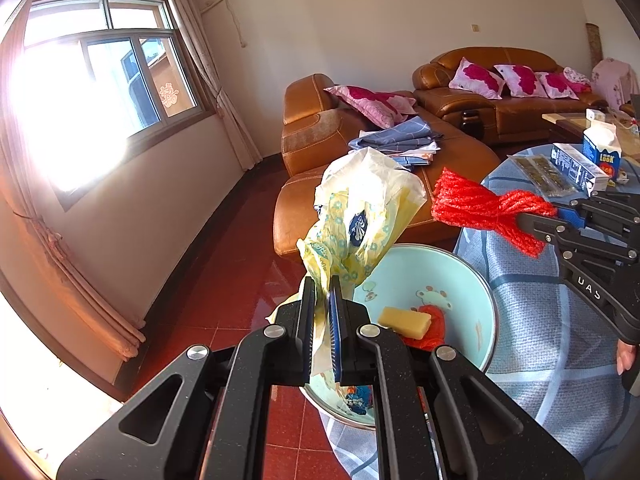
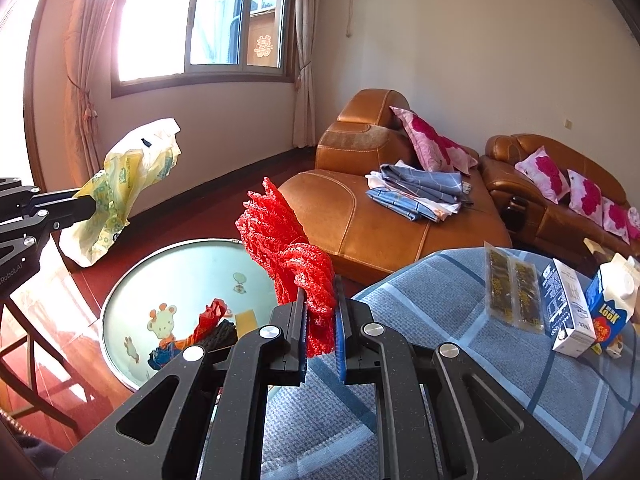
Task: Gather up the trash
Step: 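Carry the plastic bag and red mesh net over the blue basin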
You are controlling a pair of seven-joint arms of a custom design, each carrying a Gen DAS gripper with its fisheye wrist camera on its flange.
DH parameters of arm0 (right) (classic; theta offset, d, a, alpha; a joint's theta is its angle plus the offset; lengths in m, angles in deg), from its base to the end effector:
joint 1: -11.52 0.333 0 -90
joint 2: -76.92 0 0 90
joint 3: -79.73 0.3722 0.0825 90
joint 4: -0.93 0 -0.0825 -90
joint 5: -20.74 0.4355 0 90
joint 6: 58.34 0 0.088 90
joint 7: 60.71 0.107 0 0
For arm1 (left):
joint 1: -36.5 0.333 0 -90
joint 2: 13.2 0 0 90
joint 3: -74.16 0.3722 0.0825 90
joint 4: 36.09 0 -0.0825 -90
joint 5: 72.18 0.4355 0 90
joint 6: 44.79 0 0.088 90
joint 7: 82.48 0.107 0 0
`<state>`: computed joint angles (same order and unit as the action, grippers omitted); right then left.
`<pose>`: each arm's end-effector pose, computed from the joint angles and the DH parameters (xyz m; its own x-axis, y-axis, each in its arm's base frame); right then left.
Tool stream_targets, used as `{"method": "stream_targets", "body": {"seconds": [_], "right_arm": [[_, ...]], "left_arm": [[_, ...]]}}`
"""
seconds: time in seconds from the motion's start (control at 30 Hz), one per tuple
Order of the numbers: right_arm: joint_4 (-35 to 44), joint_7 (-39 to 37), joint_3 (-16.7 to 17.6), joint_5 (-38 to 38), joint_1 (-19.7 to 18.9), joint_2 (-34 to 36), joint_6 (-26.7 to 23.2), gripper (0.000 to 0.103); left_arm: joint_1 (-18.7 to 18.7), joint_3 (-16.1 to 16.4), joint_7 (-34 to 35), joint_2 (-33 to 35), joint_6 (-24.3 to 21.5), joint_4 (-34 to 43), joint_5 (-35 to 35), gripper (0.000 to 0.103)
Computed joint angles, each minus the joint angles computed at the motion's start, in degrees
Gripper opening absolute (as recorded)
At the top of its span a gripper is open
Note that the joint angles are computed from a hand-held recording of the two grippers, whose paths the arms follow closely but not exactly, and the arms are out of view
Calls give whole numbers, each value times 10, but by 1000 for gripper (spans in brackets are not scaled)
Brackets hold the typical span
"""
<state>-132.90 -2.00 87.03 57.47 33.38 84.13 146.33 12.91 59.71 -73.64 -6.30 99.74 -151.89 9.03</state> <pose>0.5456 0.2168 0.4203 0.2616 -0.9627 0.0694 -0.4673 -0.1892 -0.8636 0.5125 -0.4068 0.4560 -0.1401 -0.9411 -0.3076 -0.5124 0.3348 -0.7908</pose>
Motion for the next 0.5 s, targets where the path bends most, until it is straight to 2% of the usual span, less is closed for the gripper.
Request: {"method": "stream_targets", "body": {"seconds": [0.5], "right_arm": [[5, 4, 2, -18, 1, 5, 7, 11]], "left_arm": [[-1, -2, -2, -8, -26, -4, -1, 7]]}}
